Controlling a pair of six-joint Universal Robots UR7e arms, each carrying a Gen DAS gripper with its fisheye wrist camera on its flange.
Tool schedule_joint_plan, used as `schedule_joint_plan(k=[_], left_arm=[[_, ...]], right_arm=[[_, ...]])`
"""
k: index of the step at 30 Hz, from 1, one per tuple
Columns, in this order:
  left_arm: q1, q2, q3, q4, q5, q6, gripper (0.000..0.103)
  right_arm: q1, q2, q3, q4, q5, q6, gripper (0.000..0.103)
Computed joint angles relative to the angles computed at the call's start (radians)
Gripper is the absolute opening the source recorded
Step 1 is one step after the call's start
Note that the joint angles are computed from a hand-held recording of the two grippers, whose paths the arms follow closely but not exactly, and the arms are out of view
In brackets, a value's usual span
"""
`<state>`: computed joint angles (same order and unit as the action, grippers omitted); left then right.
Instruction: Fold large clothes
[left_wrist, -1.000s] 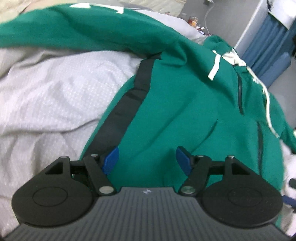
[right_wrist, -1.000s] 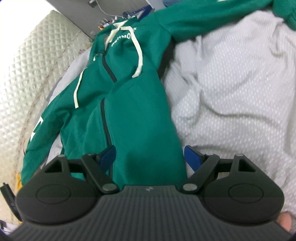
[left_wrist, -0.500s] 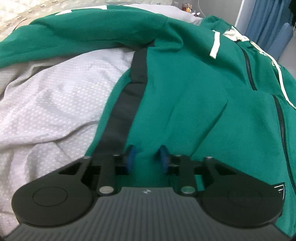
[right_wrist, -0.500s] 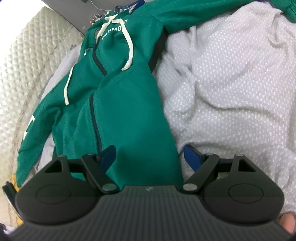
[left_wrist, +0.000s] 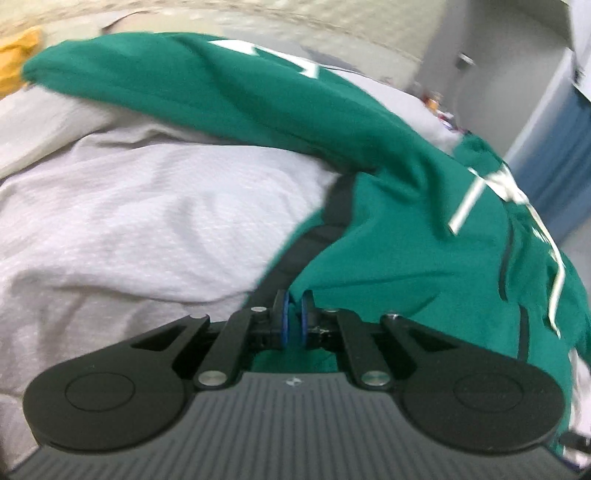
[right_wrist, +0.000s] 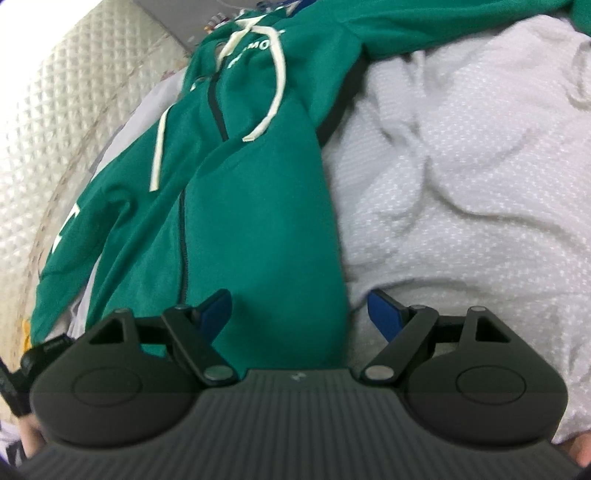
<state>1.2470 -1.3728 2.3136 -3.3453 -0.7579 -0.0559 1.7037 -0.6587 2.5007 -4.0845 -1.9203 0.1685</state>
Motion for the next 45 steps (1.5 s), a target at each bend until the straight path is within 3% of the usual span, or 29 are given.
schedule_joint_plan(k=[2, 6, 12, 14, 16, 18, 20, 21, 24, 26, 28, 31, 33, 36, 37, 39, 40, 45], left_arm=[[0.013, 0.011, -0.02, 0.015, 0.026, -0.028, 0.007], [0.057, 0.003, -0.054, 0.107, -0.013, -0.113, 0.007], [0.059, 0.0, -0.054, 0.113, -0.027, -0.108, 0.008], [0.068, -0.005, -0.06, 0.128, -0.047, -0.126, 0.01], [0.075, -0.013, -0.063, 0.145, -0.064, -0.141, 0.01], [0.075, -0.019, -0.061, 0.152, -0.066, -0.146, 0.015], [0.077, -0.027, -0.058, 0.164, -0.071, -0.149, 0.022], [0.079, -0.032, -0.058, 0.169, -0.074, -0.155, 0.029], [0.062, -0.05, -0.042, 0.183, -0.039, -0.188, 0.064], [0.05, -0.049, -0.032, 0.176, -0.006, -0.175, 0.067], [0.043, -0.042, -0.037, 0.206, 0.033, -0.18, 0.069], [0.042, -0.065, -0.036, 0.28, 0.014, -0.194, 0.069], [0.04, -0.088, -0.028, 0.345, -0.029, -0.188, 0.069], [0.01, -0.109, -0.008, 0.393, -0.028, -0.15, 0.065], [0.004, -0.113, -0.002, 0.406, -0.028, -0.15, 0.05], [-0.006, -0.127, 0.0, 0.452, -0.029, -0.151, 0.032], [-0.001, -0.143, -0.001, 0.467, -0.066, -0.148, 0.016], [0.036, -0.29, 0.006, 0.529, -0.338, -0.202, 0.009]], right_arm=[[0.001, 0.002, -0.005, 0.005, 0.002, -0.006, 0.082], [0.002, 0.009, -0.017, 0.018, -0.005, -0.013, 0.082], [-0.005, 0.01, -0.033, 0.067, 0.01, -0.025, 0.082], [-0.029, 0.007, -0.03, 0.092, 0.064, -0.018, 0.083], [-0.073, 0.003, -0.014, 0.111, 0.184, -0.021, 0.083], [-0.087, 0.004, -0.015, 0.153, 0.272, -0.045, 0.075], [-0.044, 0.021, -0.028, 0.141, 0.226, -0.103, 0.069], [-0.024, 0.025, -0.036, 0.146, 0.201, -0.128, 0.066], [-0.026, 0.033, -0.037, 0.145, 0.196, -0.126, 0.06], [-0.015, 0.035, -0.041, 0.146, 0.171, -0.136, 0.051], [0.009, 0.038, -0.042, 0.122, 0.148, -0.159, 0.034], [0.041, 0.043, -0.024, 0.042, 0.137, -0.189, 0.021], [0.051, 0.036, 0.003, -0.02, 0.148, -0.192, 0.016], [0.066, 0.016, 0.033, -0.089, 0.155, -0.186, 0.012], [0.072, 0.007, 0.039, -0.097, 0.154, -0.183, 0.012], [0.088, -0.025, 0.052, -0.094, 0.15, -0.179, 0.012], [0.092, -0.041, 0.058, -0.088, 0.149, -0.181, 0.012], [0.155, -0.153, 0.105, -0.045, 0.061, -0.201, 0.012]])
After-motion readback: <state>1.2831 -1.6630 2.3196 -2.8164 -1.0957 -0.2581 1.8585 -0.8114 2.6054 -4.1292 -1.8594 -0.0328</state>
